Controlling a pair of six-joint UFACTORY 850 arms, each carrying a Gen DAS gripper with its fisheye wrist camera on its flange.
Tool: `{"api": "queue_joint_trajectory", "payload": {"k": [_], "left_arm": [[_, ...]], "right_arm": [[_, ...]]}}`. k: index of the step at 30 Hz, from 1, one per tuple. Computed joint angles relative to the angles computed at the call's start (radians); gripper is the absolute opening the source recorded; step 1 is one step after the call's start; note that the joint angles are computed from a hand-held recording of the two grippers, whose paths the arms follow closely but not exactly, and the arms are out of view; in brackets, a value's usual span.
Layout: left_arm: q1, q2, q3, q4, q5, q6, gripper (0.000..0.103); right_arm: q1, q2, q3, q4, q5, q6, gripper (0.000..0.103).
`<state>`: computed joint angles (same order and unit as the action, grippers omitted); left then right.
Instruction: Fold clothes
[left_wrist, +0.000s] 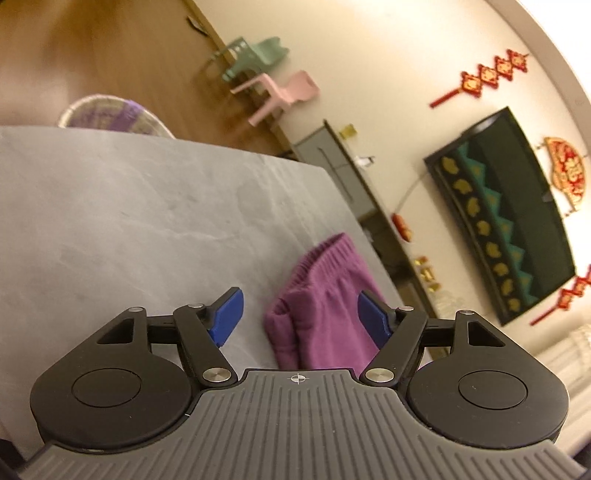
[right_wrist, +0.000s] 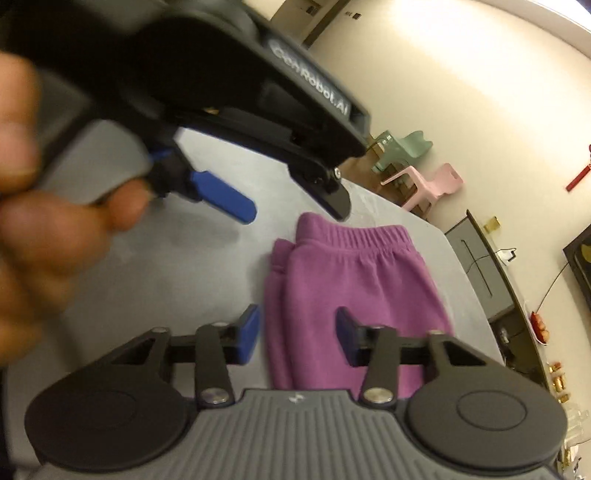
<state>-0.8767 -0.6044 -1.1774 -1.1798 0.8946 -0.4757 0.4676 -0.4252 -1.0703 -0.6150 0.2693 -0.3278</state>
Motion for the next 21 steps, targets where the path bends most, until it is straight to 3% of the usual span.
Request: {"api": "queue_joint_trajectory", "payload": {"k": [1,2,4,9,10,11,12,13,14,15,17,18,21], "left_arm": [[0.008,-0.003,-0.008,0.032,-0.009,-0.011,0.065],[0.011,-0.001,-0.004,0.07,-0.017,-0.025,0.069],[0.02,-0.002,-0.005,0.152,-0.037,-0.052,0.075],[0.041,-0.029,-0.055,0.231,-0.094,-0.061,0.074],[0.049,-0.039,-0.071,0.244,-0.107,-0.065,0.063],[0.058,-0.051,-0.09,0.243,-0.13,-0.057,0.034],[0.067,-0.06,-0.107,0.237,-0.169,-0.032,0.014],[0.071,-0.068,-0.122,0.19,-0.209,0.028,0.005],[0.069,-0.069,-0.122,0.16,-0.213,0.047,0.002],[0.067,-0.068,-0.118,0.145,-0.21,0.046,0.002],[0.062,-0.068,-0.114,0.128,-0.188,0.061,0.002],[0.059,-0.072,-0.122,0.12,-0.188,0.081,0.002],[0.039,-0.093,-0.177,0.01,-0.172,0.283,0.002]], "right_arm": [[-0.001,-0.004,-0.013,-0.003,-0.016,0.025,0.002],[-0.004,-0.008,-0.029,-0.047,-0.034,0.091,0.004],[-0.022,0.018,-0.013,-0.108,0.013,0.177,0.004],[-0.091,0.074,0.024,-0.505,0.101,0.587,0.004],[-0.102,0.075,0.023,-0.581,0.109,0.657,0.004],[-0.113,0.069,0.013,-0.685,0.107,0.756,0.006],[-0.122,0.063,0.001,-0.79,0.108,0.86,0.012],[-0.144,0.061,-0.016,-0.891,0.128,0.965,0.017],[-0.165,0.059,-0.035,-0.985,0.149,1.07,0.033],[-0.193,0.057,-0.058,-1.046,0.18,1.174,0.04],[-0.244,0.037,-0.126,-1.117,0.261,1.384,0.039],[-0.261,0.022,-0.17,-1.134,0.277,1.488,0.033],[-0.234,-0.089,-0.354,-1.334,0.168,1.802,0.02]]}}
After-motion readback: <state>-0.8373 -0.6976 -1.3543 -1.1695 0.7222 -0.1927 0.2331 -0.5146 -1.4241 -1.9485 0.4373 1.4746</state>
